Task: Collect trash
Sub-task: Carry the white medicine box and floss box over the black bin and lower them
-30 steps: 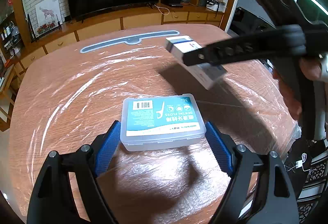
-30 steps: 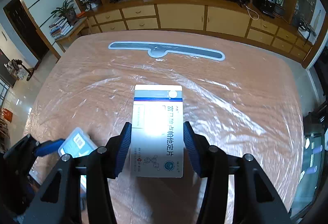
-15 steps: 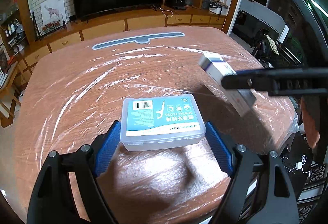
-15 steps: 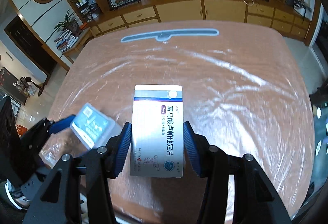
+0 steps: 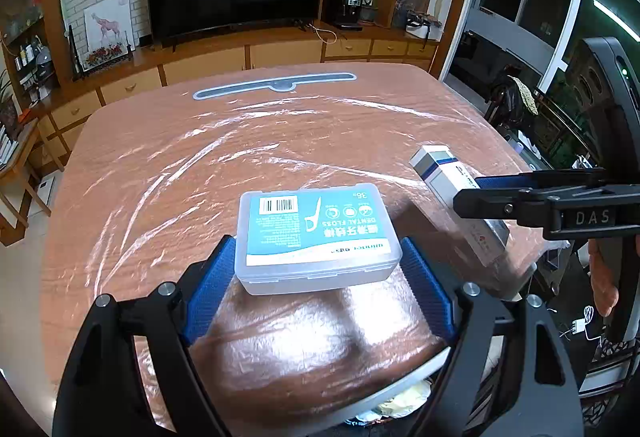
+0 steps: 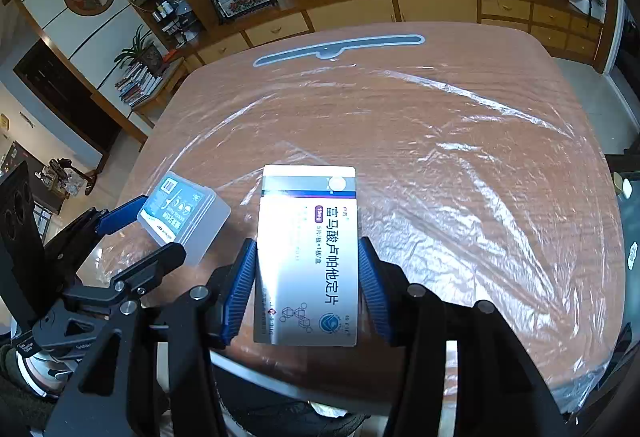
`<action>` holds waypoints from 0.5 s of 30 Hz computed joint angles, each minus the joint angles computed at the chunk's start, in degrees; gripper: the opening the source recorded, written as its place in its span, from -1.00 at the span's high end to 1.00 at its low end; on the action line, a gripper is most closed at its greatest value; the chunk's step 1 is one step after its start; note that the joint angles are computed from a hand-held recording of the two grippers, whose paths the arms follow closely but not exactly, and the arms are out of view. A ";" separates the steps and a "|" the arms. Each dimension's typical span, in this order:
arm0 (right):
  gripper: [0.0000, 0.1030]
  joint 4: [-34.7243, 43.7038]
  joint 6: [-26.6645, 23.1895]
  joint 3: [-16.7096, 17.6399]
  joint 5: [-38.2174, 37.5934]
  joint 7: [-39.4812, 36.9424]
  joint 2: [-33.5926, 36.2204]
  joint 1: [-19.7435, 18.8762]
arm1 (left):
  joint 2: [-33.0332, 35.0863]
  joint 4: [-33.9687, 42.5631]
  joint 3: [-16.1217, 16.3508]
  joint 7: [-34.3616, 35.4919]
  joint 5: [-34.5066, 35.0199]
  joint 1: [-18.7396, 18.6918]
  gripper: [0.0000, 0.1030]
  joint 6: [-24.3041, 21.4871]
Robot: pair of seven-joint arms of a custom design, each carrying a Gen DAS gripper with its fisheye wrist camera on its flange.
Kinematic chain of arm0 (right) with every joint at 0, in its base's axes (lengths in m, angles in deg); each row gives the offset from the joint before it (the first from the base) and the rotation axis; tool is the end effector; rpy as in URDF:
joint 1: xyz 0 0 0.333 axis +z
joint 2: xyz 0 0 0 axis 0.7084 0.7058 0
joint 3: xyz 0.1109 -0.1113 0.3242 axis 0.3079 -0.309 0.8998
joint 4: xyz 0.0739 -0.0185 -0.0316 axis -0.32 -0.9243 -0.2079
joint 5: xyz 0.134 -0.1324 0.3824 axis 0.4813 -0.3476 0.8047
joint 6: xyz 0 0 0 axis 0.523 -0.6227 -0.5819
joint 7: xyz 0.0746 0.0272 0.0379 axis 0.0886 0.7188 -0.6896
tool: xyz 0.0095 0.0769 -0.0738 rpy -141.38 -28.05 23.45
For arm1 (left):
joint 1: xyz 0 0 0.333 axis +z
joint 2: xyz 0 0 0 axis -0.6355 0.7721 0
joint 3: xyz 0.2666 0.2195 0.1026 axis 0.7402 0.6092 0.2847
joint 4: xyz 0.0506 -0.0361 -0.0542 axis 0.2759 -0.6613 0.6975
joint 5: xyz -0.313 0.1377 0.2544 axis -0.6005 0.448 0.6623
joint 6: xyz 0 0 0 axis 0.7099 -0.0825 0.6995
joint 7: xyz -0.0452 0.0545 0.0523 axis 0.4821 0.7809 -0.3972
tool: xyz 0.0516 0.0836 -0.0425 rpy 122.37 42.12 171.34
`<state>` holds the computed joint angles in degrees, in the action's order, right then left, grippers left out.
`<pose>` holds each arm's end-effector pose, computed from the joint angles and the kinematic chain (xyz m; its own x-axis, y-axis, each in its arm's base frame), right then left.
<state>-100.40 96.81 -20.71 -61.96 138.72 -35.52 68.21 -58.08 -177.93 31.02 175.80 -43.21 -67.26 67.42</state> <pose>0.4958 0.3028 0.6549 -0.1039 -0.9361 -0.3360 -0.8456 0.2610 -0.4656 0.5520 -0.4853 0.6196 -0.6608 -0.7436 0.1023 -0.6020 0.4437 -0.6639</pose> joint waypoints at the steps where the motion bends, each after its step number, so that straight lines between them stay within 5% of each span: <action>1: 0.03 -0.17 -0.03 0.18 -0.05 0.24 -0.23 0.11 | -0.49 -0.58 -0.08 0.17 -0.32 0.17 -0.62 0.11; 15: 0.03 -3.59 0.04 1.85 -0.35 3.35 -4.49 2.23 | -7.11 -7.90 -1.63 4.41 -5.68 2.29 -0.62 2.17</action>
<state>-104.00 96.85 -18.86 -62.31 142.07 -40.01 70.43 -65.19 -185.82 29.39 180.21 -48.89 -64.97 69.59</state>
